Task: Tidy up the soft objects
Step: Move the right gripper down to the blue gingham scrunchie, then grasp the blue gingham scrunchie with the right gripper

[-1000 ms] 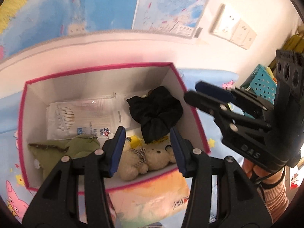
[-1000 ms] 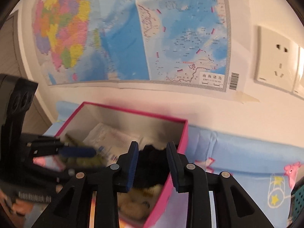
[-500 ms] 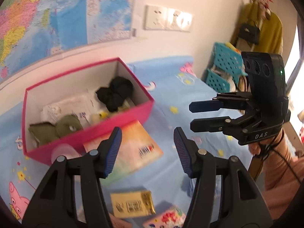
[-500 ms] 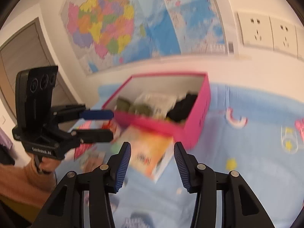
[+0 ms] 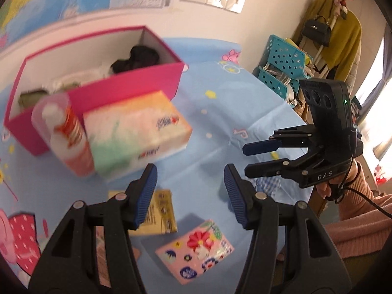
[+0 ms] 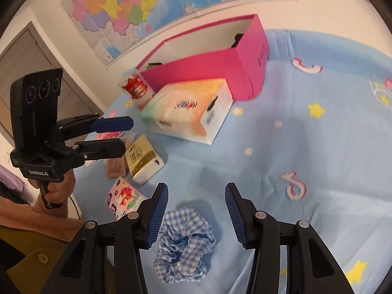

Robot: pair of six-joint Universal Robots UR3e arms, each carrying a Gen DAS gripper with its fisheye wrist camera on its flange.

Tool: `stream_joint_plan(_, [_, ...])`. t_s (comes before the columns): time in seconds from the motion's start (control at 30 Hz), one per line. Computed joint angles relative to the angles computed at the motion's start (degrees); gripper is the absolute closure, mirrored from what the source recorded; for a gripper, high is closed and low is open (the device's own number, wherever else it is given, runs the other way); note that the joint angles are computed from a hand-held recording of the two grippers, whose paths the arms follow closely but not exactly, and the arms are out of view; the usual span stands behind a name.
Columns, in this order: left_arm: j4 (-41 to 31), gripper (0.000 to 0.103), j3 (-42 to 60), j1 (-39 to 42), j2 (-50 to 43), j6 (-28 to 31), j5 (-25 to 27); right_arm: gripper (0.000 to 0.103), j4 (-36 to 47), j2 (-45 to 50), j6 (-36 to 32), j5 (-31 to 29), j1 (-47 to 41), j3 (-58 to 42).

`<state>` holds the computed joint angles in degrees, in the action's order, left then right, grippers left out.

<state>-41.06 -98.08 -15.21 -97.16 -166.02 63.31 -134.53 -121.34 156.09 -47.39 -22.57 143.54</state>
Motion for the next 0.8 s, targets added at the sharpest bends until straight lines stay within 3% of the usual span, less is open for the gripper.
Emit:
stream_joint_plan(0.33, [0.5,0.045,-7.3,0.8,3.8,1.3,-0.3,0.048,6.8,-3.7,-3.2,0.2,-1.5,1.4])
stream_joint_plan(0.8, [-2.4,0.045,-15.7,8.2,13.0,3.4,-3.4,0.048,0.5,0.2,0.0,-1.4,3.1,2.0])
